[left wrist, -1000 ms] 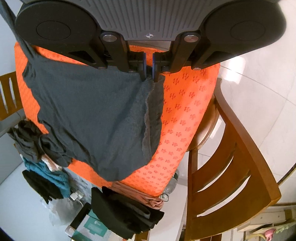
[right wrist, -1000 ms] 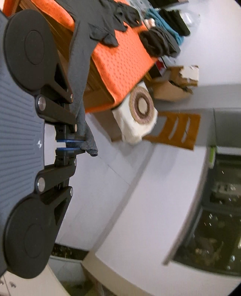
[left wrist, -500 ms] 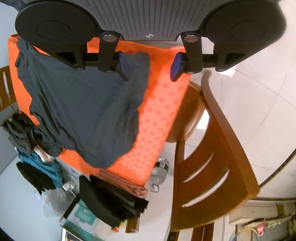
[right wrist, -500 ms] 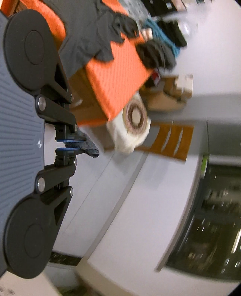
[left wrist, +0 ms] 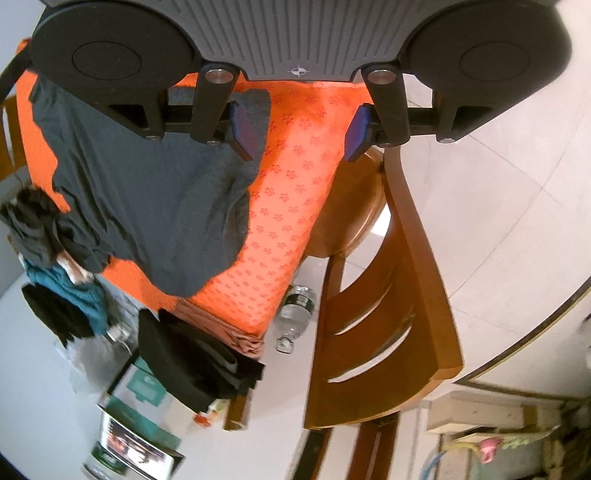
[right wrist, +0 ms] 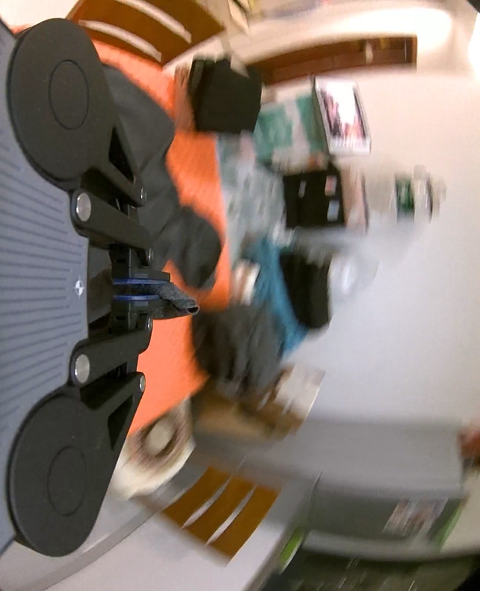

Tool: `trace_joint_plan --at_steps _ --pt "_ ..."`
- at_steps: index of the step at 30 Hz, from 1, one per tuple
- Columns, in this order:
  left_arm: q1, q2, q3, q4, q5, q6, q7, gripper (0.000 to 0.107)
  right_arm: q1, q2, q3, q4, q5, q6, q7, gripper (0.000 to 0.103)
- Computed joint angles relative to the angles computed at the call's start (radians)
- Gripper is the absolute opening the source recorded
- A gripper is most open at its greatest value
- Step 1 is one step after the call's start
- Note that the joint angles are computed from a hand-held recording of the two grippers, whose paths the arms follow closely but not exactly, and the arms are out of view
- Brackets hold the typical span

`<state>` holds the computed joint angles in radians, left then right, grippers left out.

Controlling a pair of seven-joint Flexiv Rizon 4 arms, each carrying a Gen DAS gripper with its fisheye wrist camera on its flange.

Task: Fold clothes

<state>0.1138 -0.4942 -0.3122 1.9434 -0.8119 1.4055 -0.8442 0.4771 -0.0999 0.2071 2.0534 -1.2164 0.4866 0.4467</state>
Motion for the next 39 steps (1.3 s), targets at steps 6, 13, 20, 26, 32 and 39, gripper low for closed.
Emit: trace_joint_plan --at_steps 6,13,20,26,32,39 --pt "-0.059 -0.005 0.067 -0.009 0.066 0.036 -0.149 0.058 -0.101 -0.238 -0.136 -0.236 -0.098 0.458 -0.198 0.006" --pt "-0.161 -0.049 0.208 -0.080 0.245 0.004 -0.407 0.058 -0.146 -0.537 -0.095 -0.503 0.262 0.679 -0.626 0.006" --pt "-0.184 -0.076 0.237 -0.134 0.377 -0.034 -0.540 0.058 -0.112 -0.507 -0.130 -0.414 0.386 0.736 -0.706 0.006" --pt "-0.148 -0.098 0.198 -0.176 0.429 -0.082 -0.522 0.058 -0.018 -0.364 -0.270 -0.201 0.372 0.760 -0.575 0.006" --pt "-0.108 -0.123 0.142 -0.210 0.429 -0.112 -0.422 0.058 0.015 -0.157 -0.252 0.031 0.255 0.603 -0.319 0.006" --pt "-0.060 -0.129 0.046 -0.206 0.370 -0.139 -0.221 0.058 0.049 0.082 -0.022 0.190 0.436 0.180 -0.139 0.006"
